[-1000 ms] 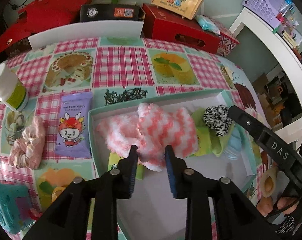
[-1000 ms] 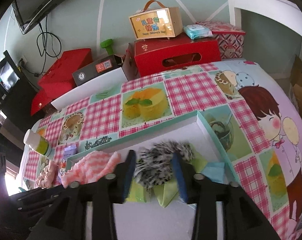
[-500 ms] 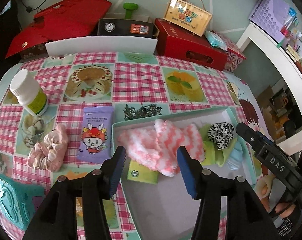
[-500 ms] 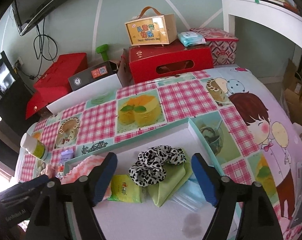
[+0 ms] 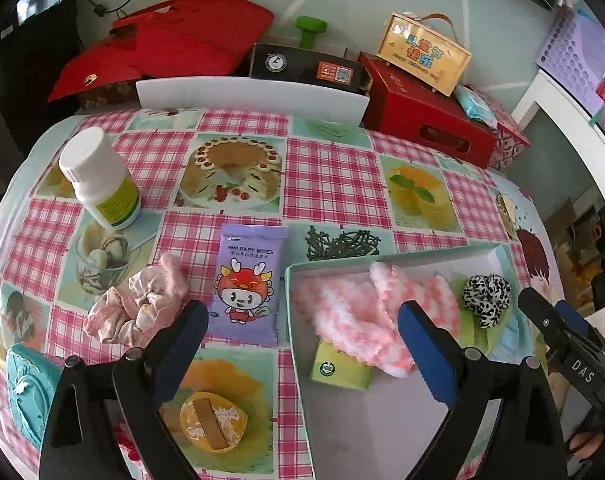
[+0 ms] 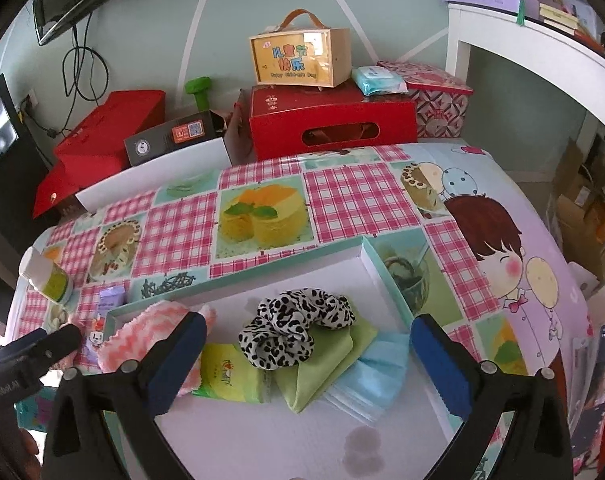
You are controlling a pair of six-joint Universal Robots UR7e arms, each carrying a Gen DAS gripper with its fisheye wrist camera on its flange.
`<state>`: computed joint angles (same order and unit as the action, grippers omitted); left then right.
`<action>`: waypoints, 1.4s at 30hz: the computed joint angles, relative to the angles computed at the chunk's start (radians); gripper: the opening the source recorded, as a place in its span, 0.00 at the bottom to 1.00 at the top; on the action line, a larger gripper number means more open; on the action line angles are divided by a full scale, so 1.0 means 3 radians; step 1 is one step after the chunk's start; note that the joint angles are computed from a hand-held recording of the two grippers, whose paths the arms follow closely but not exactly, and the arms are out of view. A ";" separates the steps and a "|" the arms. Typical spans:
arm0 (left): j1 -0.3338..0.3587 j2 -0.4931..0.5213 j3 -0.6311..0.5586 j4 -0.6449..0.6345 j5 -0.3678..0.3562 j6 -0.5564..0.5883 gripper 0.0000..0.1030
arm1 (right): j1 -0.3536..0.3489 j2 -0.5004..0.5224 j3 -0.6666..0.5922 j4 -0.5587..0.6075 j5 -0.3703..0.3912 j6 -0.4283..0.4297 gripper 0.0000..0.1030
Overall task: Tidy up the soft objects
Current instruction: 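Open both grippers to release the towel and scrunchie in the tray, then move both grippers back toward the pink floral scrunchie on the tablecloth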
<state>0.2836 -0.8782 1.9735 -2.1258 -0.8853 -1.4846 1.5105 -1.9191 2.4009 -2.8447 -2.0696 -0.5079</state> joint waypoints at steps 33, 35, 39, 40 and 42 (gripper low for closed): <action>-0.0058 -0.0816 0.0444 0.0868 0.0187 -0.1197 0.93 | 0.0432 0.0096 0.0037 0.0163 -0.0061 0.0112 1.00; -0.0054 -0.0873 0.0474 0.0943 0.0180 -0.1306 0.93 | 0.0476 0.0130 0.0051 0.0179 -0.0051 0.0125 1.00; -0.0061 -0.0991 0.0546 0.1033 0.0165 -0.1458 0.93 | 0.0571 0.0209 0.0077 0.0181 -0.0081 0.0131 1.00; -0.0068 -0.1018 0.0557 0.1076 0.0165 -0.1504 0.93 | 0.0596 0.0228 0.0086 0.0184 -0.0086 0.0135 1.00; -0.0084 -0.1069 0.0570 0.1174 0.0167 -0.1604 0.93 | 0.0632 0.0252 0.0098 0.0196 -0.0078 0.0144 1.00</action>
<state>0.2585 -1.1989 2.1447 -1.7737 -0.8352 -1.9658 1.7002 -1.8436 2.4304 -2.7859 -2.0930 -0.4647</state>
